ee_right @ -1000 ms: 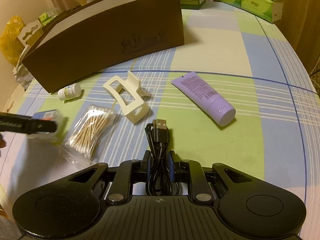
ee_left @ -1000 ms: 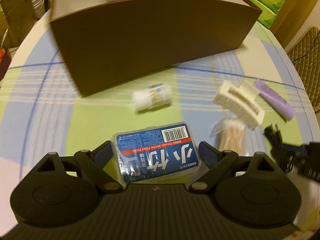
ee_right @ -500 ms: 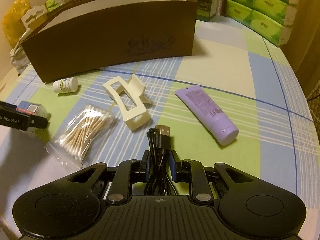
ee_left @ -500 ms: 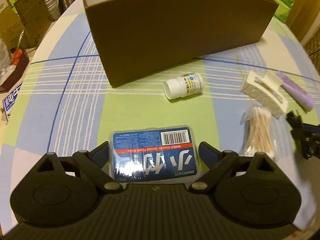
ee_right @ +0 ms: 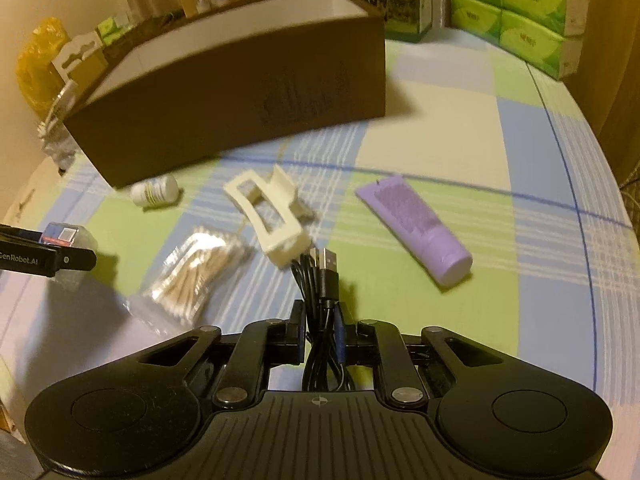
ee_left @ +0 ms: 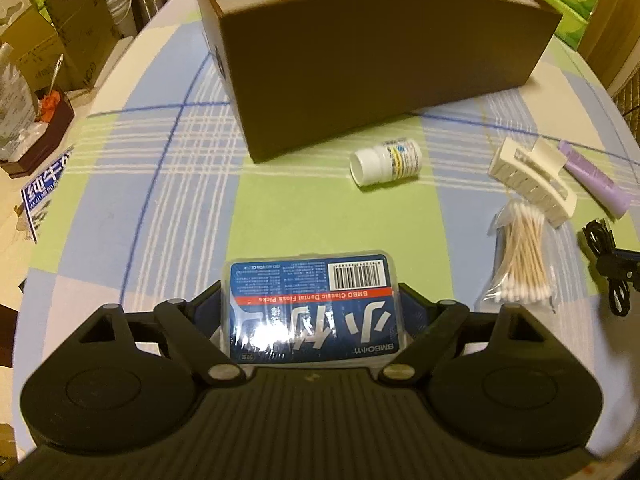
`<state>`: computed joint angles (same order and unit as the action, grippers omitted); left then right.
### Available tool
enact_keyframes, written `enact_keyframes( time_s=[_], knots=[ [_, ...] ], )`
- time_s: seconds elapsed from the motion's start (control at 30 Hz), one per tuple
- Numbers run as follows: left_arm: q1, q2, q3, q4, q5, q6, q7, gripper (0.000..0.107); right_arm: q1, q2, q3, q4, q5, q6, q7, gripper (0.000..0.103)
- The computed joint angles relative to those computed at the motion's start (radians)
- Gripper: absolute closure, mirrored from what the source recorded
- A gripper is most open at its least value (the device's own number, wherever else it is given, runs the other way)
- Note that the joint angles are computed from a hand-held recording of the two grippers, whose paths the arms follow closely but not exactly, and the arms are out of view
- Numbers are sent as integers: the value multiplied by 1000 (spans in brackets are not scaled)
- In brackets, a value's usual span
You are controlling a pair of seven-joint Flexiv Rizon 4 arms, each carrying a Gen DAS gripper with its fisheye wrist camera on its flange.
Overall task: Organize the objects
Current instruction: 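Carry floss box and USB cable over the brown box with both tools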
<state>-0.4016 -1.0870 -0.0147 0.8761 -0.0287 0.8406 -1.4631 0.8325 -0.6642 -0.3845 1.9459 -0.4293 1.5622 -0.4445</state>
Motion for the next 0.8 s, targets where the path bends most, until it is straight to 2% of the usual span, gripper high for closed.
enact_keyframes(
  time_s=[0.23, 0.47, 0.63, 0.8],
  knots=[
    [8, 39, -1, 33, -1, 61, -8, 23, 62, 4, -88, 0, 31, 61, -7, 92],
    [26, 69, -27, 38, -25, 91, 30, 23, 64, 10, -102, -43, 100, 108, -87, 92],
    [34, 66, -43, -7, -52, 87, 71, 23, 13, 1, -63, -120, 140, 127, -160, 92],
    [40, 20, -57, -128, -79, 71, 129, 23, -66, -30, -9, -239, 159, 129, -215, 92]
  ],
)
